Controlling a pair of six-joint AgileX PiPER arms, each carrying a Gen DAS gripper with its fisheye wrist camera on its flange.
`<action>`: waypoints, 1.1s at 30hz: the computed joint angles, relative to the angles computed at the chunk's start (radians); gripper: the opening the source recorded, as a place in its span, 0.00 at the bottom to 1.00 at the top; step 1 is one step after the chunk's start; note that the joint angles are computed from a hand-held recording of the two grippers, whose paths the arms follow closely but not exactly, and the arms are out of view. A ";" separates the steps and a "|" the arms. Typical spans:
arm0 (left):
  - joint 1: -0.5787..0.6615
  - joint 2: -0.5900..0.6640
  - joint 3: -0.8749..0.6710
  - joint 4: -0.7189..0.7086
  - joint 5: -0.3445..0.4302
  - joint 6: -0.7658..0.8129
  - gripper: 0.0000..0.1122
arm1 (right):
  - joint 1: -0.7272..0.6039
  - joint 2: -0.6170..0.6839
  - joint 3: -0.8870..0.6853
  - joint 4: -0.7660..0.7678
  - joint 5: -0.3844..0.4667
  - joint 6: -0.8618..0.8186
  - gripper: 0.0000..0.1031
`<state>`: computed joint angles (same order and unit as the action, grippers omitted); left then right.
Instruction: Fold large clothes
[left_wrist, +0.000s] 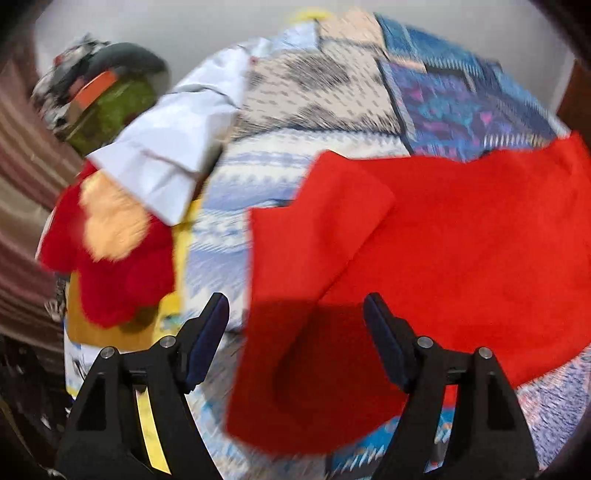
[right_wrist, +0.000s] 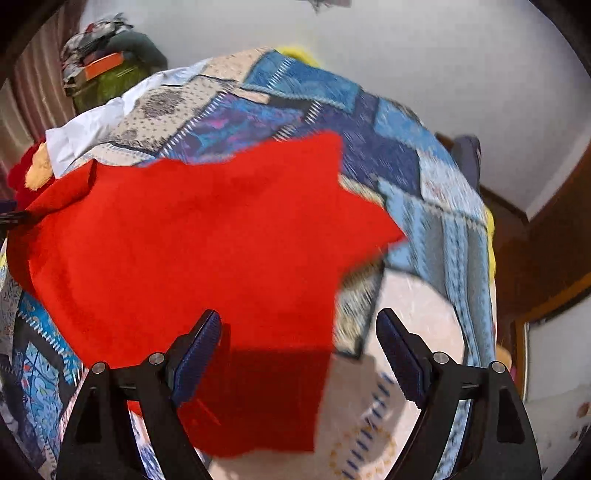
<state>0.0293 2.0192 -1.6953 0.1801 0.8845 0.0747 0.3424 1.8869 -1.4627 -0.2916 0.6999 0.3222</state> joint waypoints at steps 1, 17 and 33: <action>-0.026 0.053 -0.044 0.049 0.010 -0.029 0.67 | 0.017 0.027 -0.038 -0.021 0.011 0.008 0.82; 0.078 0.285 -0.462 0.171 0.165 -0.143 0.71 | -0.008 0.179 -0.173 -0.150 0.019 0.062 0.89; 0.164 -0.232 0.142 0.156 -0.131 -0.160 0.71 | 0.061 -0.129 0.102 -0.292 0.054 0.190 0.89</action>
<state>0.1933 1.7873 -1.5534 0.3360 0.7531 -0.0857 0.4030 1.7574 -1.3609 -0.5840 0.7535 0.5123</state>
